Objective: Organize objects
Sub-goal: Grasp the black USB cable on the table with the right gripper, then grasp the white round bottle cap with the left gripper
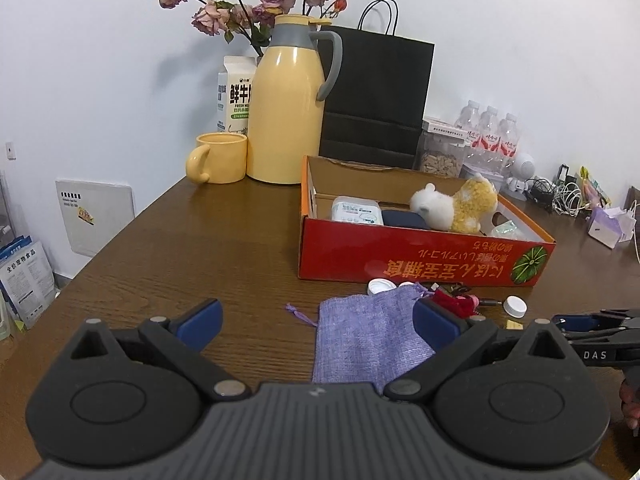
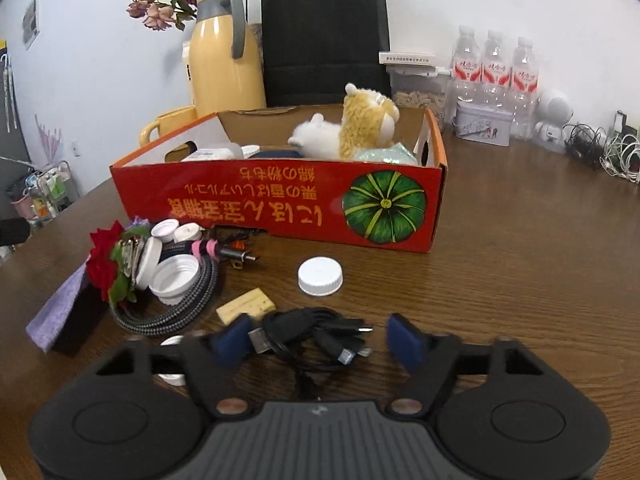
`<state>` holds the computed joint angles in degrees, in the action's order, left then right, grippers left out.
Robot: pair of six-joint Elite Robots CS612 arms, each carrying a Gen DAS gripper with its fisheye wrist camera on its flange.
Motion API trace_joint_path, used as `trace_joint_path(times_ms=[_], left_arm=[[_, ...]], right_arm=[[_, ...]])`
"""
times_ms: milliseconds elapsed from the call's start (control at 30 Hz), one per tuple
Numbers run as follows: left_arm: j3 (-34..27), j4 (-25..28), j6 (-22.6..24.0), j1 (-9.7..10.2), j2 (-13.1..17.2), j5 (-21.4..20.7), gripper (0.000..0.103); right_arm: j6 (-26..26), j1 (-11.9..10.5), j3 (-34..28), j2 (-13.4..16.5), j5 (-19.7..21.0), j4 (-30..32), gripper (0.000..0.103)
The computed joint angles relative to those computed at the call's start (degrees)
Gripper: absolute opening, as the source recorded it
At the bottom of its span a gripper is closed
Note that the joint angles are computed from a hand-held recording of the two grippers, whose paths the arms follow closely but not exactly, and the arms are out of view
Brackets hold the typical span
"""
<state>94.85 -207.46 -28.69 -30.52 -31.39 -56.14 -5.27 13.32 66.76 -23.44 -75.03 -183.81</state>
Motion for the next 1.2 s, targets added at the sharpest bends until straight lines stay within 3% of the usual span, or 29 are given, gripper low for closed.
trace_joint_path(times_ms=[233, 400, 500, 700, 900, 1000, 1200], left_arm=[[-0.6, 0.2, 0.6, -0.45, 0.3, -0.9, 0.103], [-1.5, -0.5, 2.1, -1.16, 0.7, -2.5, 0.103], [-2.5, -2.0, 4.8, -1.94, 1.1, -3.8, 0.103], [-5.4, -1.7, 9.9, -3.59, 2.6, -7.3, 0.103], [-8.6, 4.6, 10.1, -4.35, 4.3, -9.9, 0.082], [-10.0, 7.5, 9.3, -4.47, 4.9, -10.9, 0.067], [-12.1, 11.7, 7.5, -4.44, 5.9, -11.3, 0.045]], right_arm=[[1.0, 0.0, 0.8, 0.2, 0.0, -4.0, 0.061], [2.5, -0.1, 2.0, 0.4, -0.4, -10.3, 0.06], [3.6, -0.1, 3.1, 0.5, -2.3, -15.5, 0.06], [4.8, -0.5, 4.2, 0.4, -5.3, -20.2, 0.06], [2.9, -1.2, 4.7, 0.3, -7.8, -20.4, 0.06], [2.2, -1.7, 4.9, 0.2, -7.3, -20.5, 0.06], [1.8, -2.0, 5.2, 0.2, -6.0, -21.2, 0.06]])
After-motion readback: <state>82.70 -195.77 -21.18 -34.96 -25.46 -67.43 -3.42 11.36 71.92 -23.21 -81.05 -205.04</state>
